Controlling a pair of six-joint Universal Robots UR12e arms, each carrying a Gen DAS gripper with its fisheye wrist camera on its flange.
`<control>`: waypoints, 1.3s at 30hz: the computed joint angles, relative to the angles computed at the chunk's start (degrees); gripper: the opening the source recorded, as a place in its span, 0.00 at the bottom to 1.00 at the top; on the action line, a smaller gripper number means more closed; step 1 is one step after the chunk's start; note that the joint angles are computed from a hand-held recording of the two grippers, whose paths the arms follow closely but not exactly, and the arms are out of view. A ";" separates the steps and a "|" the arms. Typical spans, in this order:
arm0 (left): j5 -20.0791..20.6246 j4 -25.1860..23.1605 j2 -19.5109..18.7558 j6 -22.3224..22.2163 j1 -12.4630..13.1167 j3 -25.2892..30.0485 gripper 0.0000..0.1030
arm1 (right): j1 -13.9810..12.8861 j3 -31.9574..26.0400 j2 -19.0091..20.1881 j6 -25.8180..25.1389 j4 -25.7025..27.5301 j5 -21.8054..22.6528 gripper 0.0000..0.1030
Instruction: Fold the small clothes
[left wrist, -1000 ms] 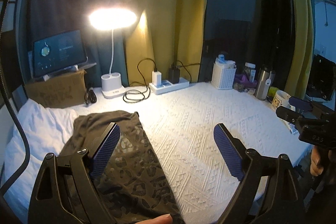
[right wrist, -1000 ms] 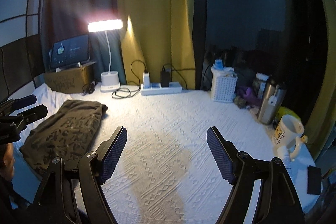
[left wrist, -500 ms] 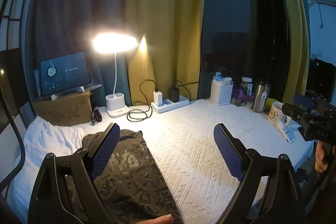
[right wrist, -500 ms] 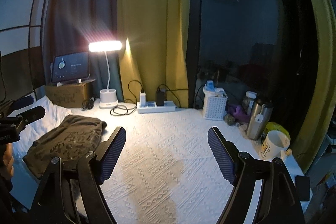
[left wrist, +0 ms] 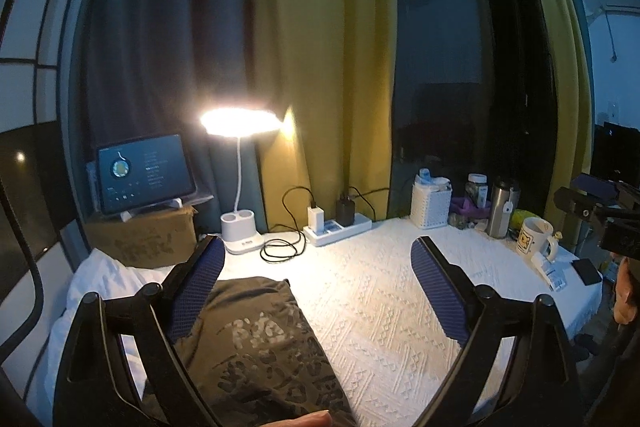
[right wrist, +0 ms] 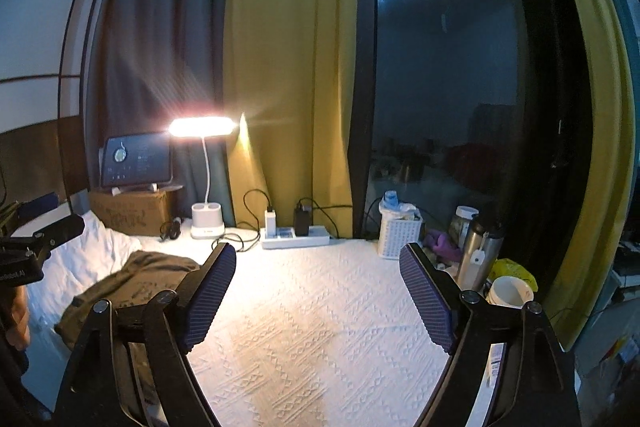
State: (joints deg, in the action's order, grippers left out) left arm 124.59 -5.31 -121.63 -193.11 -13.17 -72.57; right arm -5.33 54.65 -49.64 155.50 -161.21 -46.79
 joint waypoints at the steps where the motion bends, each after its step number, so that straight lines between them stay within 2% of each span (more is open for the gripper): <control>1: 0.44 0.55 0.07 0.17 -0.06 0.05 0.91 | 0.00 0.04 -0.11 0.37 -0.48 0.14 0.85; 14: 3.80 4.35 1.47 0.27 0.12 -1.36 0.92 | 0.61 1.65 -2.03 2.63 -5.29 2.36 0.88; 26: 5.34 6.15 3.12 0.60 0.51 -3.73 0.92 | 1.84 2.92 -3.55 2.11 -6.57 4.37 0.90; 39: 6.59 8.74 4.30 2.14 0.80 -5.59 0.92 | 2.57 3.48 -4.24 1.97 -6.69 4.24 0.91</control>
